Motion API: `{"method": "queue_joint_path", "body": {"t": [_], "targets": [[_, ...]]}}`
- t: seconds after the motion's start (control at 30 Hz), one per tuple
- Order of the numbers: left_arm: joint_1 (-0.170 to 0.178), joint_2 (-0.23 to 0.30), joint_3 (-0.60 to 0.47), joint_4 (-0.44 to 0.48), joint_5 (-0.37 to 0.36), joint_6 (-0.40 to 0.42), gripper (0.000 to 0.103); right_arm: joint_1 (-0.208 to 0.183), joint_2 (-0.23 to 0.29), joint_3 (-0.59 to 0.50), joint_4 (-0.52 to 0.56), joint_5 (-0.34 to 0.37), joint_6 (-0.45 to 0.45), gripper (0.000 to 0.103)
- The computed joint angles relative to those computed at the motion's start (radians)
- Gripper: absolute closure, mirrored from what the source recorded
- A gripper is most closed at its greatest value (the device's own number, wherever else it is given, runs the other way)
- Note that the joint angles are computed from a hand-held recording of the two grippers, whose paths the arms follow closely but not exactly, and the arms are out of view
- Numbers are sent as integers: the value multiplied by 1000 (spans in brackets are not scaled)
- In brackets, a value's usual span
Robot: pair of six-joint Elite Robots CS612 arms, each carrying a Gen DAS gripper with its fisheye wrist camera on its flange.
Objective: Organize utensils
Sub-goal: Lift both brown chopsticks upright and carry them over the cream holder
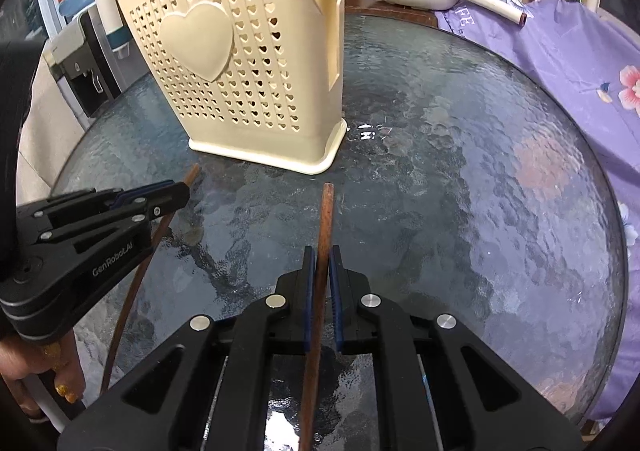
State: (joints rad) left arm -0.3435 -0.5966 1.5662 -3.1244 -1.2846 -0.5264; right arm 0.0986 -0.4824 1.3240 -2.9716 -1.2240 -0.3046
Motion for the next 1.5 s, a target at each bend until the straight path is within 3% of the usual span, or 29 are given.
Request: {"method": "queue_joint_path", "body": {"t": [0.27,0.73,1.03,1.5], "targets": [[-6,-36,63,-100,-4,-9,95,-33,-11,23,-40,133,57,96],[-41,-108,171,-295,37,32,96,-75,-73,127,-236,346,98,96],[-51,-144,233,-383,33,55,96,-89,-112,190,-318,407,89,96],[-77,-191,286,-474,68,101,96,-96,-154,242,-425,444,91,96]]}}
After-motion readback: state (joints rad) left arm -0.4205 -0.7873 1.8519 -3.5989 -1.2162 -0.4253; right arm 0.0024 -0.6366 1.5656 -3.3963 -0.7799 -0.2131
